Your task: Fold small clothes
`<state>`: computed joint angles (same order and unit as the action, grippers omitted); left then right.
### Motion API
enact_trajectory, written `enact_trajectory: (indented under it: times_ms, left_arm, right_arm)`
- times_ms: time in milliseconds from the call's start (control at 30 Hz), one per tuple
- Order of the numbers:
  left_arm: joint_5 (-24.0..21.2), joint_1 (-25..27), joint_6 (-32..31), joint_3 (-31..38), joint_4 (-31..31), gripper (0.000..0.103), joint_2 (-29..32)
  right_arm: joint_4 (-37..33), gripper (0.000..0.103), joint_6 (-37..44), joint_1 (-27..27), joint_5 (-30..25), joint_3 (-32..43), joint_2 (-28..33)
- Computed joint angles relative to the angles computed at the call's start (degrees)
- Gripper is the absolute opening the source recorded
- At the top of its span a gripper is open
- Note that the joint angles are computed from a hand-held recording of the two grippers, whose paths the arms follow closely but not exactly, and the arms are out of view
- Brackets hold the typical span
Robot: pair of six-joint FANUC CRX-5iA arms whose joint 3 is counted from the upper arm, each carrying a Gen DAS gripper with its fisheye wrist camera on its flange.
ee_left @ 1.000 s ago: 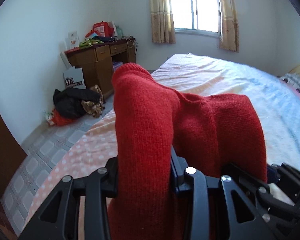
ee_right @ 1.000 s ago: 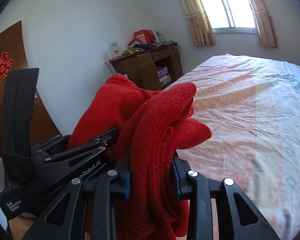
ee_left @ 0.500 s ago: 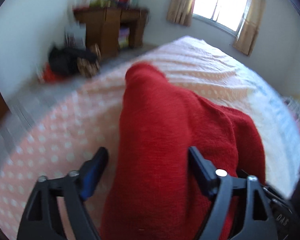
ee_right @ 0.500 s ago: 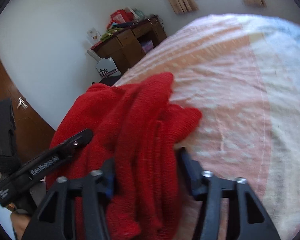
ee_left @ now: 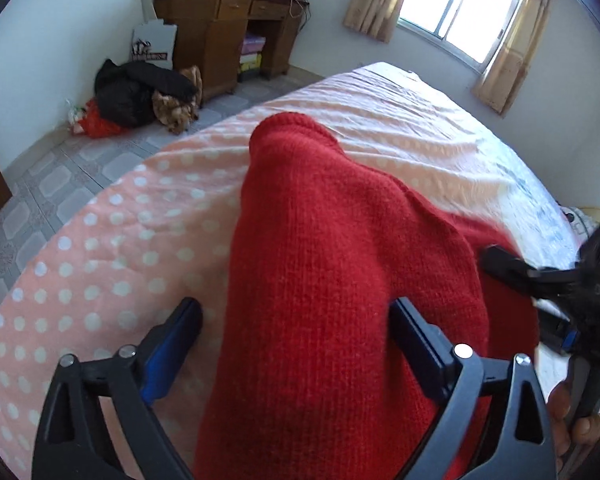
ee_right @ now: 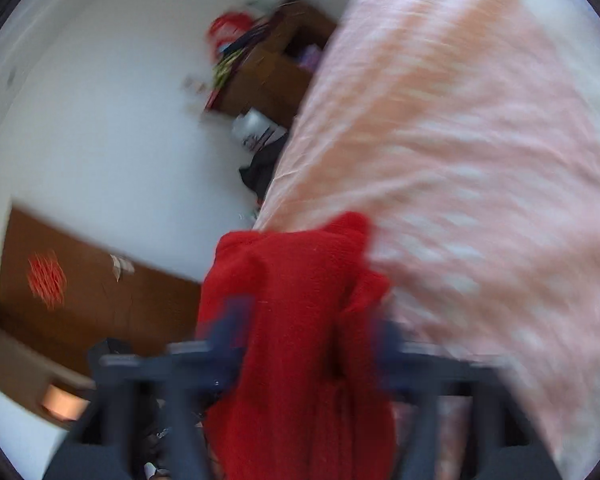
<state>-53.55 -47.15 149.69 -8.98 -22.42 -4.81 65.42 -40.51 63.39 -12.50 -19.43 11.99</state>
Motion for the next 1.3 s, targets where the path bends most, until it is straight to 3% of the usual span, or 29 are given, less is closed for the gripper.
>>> enact_trajectory:
  times_ms: [133,200,300,400,433,500,567,700,833,900,967,1100,1200,1300]
  left_arm:
    - [-3.4,-1.9,1.8,2.2,-2.6,0.102,1.3]
    - [-4.6,-2.4,2.0,3.4,-3.7,0.103,2.1]
    - [-6.6,-3.6,2.7,5.2,-6.3,0.103,3.4]
    - [-6.2,-2.8,1.9,5.2,-6.0,0.103,3.8]
    - [-6.0,-2.7,1.7,5.1,-5.8,0.103,3.7]
    - [-5.4,-2.4,1.7,4.7,-5.7,0.103,3.4]
    - [-5.0,-2.2,1.7,4.5,-5.4,0.103,3.3]
    - [-4.0,-1.5,1.4,4.0,-4.4,0.103,3.2]
    - [-4.9,-2.4,2.4,4.8,-5.6,0.103,3.7]
    - [-6.1,-3.2,2.8,5.7,-6.7,0.103,4.3]
    - [-6.8,-3.8,3.4,6.2,-7.5,0.103,4.6]
    - [-8.3,-5.1,5.0,6.8,-9.2,0.103,4.9]
    - [-13.5,-9.7,8.6,9.3,-14.3,0.103,6.3]
    - [-15.9,-13.9,11.8,9.6,-15.7,0.103,6.2]
  right_arm:
    - [-15.7,0.025,28.5,8.2,-29.8,16.5,9.3]
    - [-14.9,0.027,31.5,9.1,-35.3,19.3,12.4]
    - [-16.0,0.031,32.5,8.2,-35.4,20.3,12.8]
    - [-15.9,0.043,30.2,7.3,-33.1,17.3,10.6]
    - [-14.4,0.043,27.9,7.5,-33.6,15.8,9.4]
    - [-6.1,0.043,18.0,10.9,-41.6,12.1,7.1]
    - [-1.7,0.043,15.0,14.3,-45.3,9.5,4.9]
    - [-4.0,0.036,21.8,20.5,-47.1,10.7,4.8]
    - [-8.4,0.036,23.0,22.9,-47.5,12.6,7.9]
    - [-6.7,0.036,19.8,23.3,-49.3,12.2,9.5]
    - [-4.8,0.036,16.8,22.7,-47.6,10.2,8.9]
    - [-2.5,0.062,8.2,21.5,-44.3,5.4,6.5]
    - [-1.4,0.081,1.4,20.4,-40.3,2.0,4.3]
    - [-1.5,0.081,1.8,21.0,-41.9,2.5,4.7]
